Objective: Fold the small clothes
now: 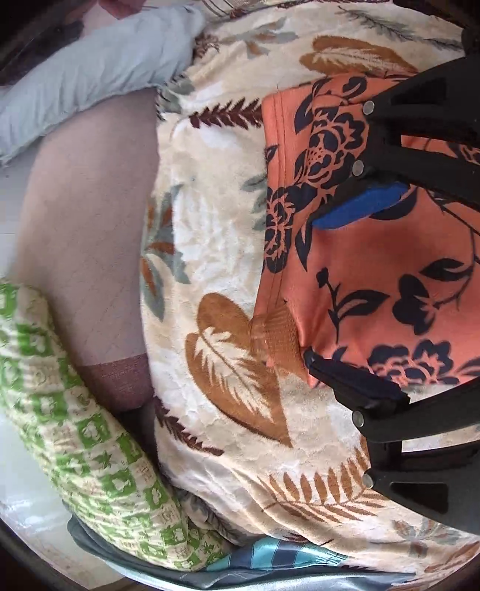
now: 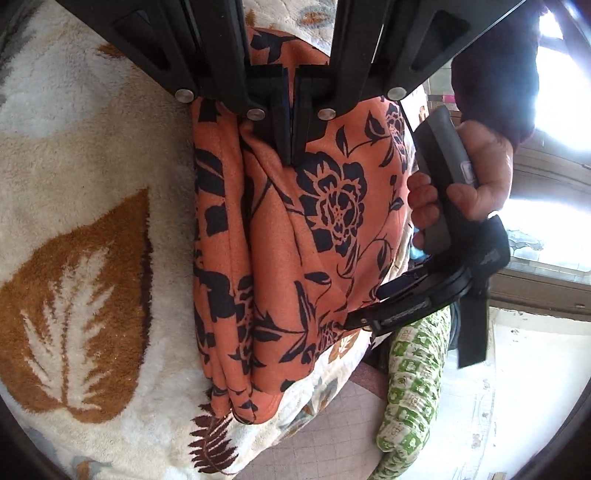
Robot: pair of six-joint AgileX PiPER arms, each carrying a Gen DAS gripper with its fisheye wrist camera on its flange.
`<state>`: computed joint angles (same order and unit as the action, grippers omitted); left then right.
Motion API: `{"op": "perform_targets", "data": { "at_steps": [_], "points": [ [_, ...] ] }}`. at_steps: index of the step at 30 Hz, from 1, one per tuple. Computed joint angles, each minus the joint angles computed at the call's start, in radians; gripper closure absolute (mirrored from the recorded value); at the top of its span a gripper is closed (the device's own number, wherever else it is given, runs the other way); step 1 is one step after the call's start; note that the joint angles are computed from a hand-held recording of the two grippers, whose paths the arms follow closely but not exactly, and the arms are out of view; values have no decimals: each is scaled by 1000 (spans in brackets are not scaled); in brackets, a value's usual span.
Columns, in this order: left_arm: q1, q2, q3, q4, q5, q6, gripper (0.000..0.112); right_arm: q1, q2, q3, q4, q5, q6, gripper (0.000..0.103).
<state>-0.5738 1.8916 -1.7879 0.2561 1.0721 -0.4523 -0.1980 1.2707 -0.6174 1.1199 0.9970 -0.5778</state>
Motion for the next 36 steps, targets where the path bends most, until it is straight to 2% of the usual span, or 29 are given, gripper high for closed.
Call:
{"op": "perform_targets", "data": {
  "at_steps": [3,6,8,11,13,15,19,22,24,25,28,30,33,36],
  "points": [
    [1,-161,189,9,-63,21,38,-27,-40,11,79,5,-67,96],
    [-48,-310,398,110,-134,-11,38,52,-74,-1,131,-114,-77,96],
    [-99,-369,502,208,-145,-84,38,99,-53,-26,147,-180,-76,96],
    [-127,-422,611,234,-150,-142,38,125,17,-73,196,-224,-92,96],
    [-129,-452,667,244,-186,-181,35,148,50,-114,194,-271,-62,96],
    [-139,-457,680,274,-188,-211,32,167,91,-171,139,-292,11,96],
    [-143,-447,673,281,-181,-207,32,210,129,-258,-73,-374,200,96],
    [-136,-447,684,282,-202,-206,30,202,184,-284,-149,-398,278,98],
    [-131,-448,693,285,-216,-212,28,185,214,-280,-118,-413,248,99],
    [-128,-448,696,284,-221,-214,28,171,226,-276,-93,-413,221,103],
    [-131,-446,699,289,-225,-221,28,143,248,-279,-58,-422,193,103],
    [-139,-445,699,301,-221,-229,28,156,253,-290,-138,-466,247,103],
    [-149,-443,701,319,-213,-244,28,159,262,-304,-170,-460,271,103],
    [-150,-444,699,318,-203,-252,28,194,220,-313,-337,-466,429,103]
  ]
}}
